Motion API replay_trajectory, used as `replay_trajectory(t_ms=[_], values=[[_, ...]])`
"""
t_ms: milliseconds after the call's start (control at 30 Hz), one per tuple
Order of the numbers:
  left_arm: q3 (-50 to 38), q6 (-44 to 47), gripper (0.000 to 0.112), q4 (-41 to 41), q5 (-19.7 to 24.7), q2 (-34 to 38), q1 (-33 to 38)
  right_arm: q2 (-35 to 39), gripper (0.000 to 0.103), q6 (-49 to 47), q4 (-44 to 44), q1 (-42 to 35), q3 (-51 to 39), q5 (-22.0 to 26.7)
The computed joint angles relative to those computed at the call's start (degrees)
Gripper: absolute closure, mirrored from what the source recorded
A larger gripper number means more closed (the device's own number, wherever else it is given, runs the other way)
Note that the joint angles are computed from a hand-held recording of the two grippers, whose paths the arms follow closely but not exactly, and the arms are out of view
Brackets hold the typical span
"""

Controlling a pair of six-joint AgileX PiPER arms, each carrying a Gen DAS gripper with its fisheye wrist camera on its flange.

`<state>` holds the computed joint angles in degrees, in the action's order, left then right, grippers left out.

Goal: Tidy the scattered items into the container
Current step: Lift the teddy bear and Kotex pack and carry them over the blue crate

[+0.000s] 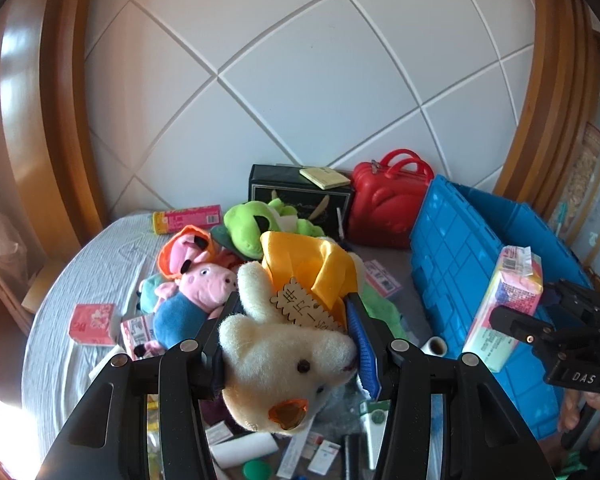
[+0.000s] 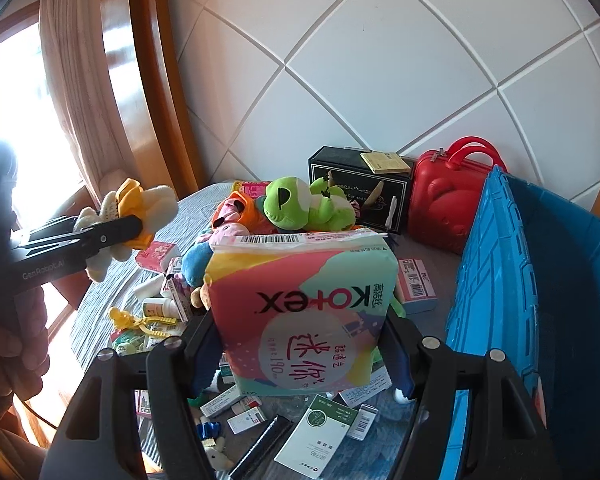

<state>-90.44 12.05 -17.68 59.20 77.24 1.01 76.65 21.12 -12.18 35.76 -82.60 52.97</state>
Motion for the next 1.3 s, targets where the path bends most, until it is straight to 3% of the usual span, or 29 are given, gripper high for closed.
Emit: replay_trajectory(t_ms=[367,867,1300], values=[[-4.48,-11.61,0.063,10.33,-1.51,2.41,-14.37,-6.24,0.037,-9.49,7.71,-10.35,3.52,-0.01],[-11.36,-21.97,0.063,19.21,-0.84,7.5,-28.09,-13.6,0.036,-21.6,18.78,-25.03,5.28,3.4],[-23.04,-26.94,0.063,25.12,3.06,15.2,-40.6,-20.08,0.036,-38.33,35.7,-48.97,9.01,8.91]])
